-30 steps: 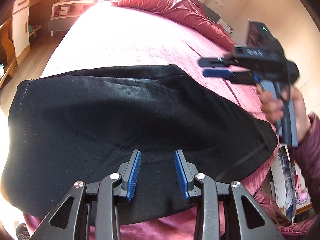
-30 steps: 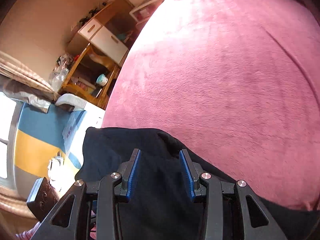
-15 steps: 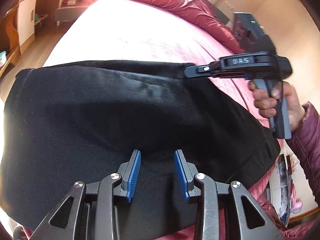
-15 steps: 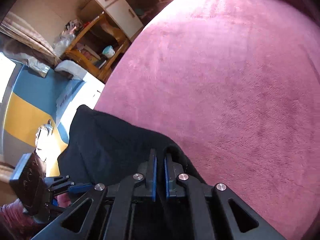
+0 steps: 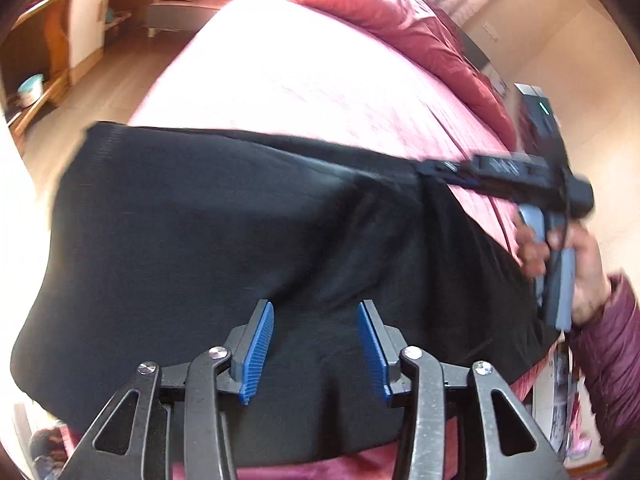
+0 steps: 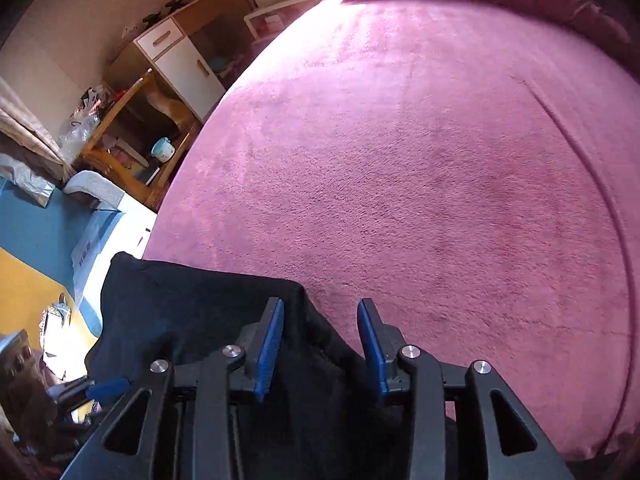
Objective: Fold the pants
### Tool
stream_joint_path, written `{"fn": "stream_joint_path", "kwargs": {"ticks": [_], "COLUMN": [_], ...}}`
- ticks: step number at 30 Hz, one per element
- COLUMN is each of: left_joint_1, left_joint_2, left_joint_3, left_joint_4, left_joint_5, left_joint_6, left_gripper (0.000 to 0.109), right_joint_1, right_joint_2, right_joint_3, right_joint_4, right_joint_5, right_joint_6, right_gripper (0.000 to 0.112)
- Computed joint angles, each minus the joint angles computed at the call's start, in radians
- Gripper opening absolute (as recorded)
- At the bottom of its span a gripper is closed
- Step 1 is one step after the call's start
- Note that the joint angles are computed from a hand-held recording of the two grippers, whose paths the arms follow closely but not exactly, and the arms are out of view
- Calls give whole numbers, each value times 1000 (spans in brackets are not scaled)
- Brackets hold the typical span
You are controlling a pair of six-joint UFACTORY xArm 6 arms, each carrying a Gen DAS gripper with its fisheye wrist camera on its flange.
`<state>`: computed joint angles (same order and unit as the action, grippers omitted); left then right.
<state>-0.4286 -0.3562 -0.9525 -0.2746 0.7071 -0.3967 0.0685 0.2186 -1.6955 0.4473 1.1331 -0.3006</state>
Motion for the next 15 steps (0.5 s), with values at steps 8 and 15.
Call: {"fn": "stream_joint_path", "kwargs": {"ticks": [8,15], "left_joint_1": [293,407], "left_joint_2": [-270,-347], "left_joint_3": [146,215], "left_joint_4": [36,-59], "left_joint_5": [156,265], "left_joint_6": [-190,-184], "left_gripper": [44,44], "right_joint_1": [-32,-28], "right_joint_2": [-343,-548], "right_joint_3": [353,600], "right_joint_4": [28,28], "right_joint_5": [-53,-59], "right_joint_6": [-121,-112], "right_gripper": [49,49]}}
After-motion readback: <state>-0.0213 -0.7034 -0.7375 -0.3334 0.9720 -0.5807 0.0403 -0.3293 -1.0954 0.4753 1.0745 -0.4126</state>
